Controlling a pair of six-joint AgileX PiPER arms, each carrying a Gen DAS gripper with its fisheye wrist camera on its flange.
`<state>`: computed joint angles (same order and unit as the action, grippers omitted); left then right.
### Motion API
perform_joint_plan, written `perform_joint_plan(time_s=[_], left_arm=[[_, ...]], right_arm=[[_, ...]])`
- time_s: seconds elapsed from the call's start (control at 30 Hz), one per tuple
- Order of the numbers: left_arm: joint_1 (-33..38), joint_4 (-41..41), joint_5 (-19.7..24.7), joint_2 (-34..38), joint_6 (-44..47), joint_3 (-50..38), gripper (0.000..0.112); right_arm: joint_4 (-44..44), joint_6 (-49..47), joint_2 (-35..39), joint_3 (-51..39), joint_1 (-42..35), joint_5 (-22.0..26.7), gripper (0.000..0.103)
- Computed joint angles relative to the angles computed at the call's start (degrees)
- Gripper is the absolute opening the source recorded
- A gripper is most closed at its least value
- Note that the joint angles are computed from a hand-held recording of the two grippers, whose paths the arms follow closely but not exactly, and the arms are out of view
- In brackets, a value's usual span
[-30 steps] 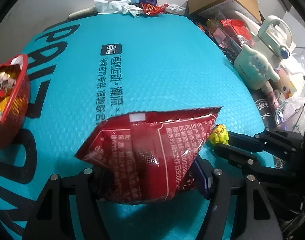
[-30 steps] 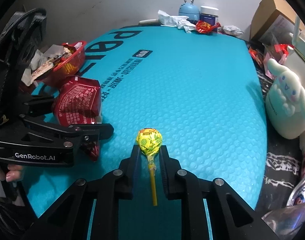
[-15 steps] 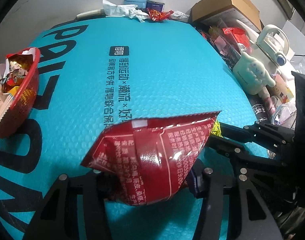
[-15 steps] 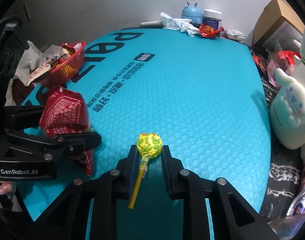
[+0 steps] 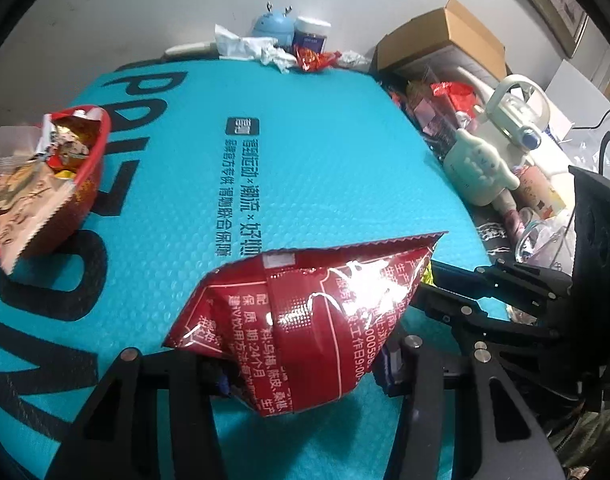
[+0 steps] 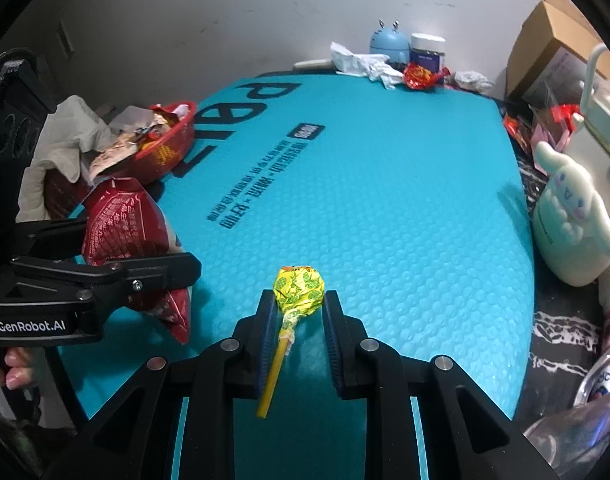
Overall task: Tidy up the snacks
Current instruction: 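Carry the held red bag and lollipop over the red basket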
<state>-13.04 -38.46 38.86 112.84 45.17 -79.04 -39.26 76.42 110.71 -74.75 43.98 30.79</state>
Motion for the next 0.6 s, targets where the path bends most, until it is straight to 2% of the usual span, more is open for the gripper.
perform_joint_plan(time_s=[0.6], left_arm=[[8.8, -9.5, -2.9, -13.8, 8.2, 13.2, 0.05]], right_arm=[[-2.9, -4.7, -0.9, -6.5, 4.9, 3.1, 0.023]])
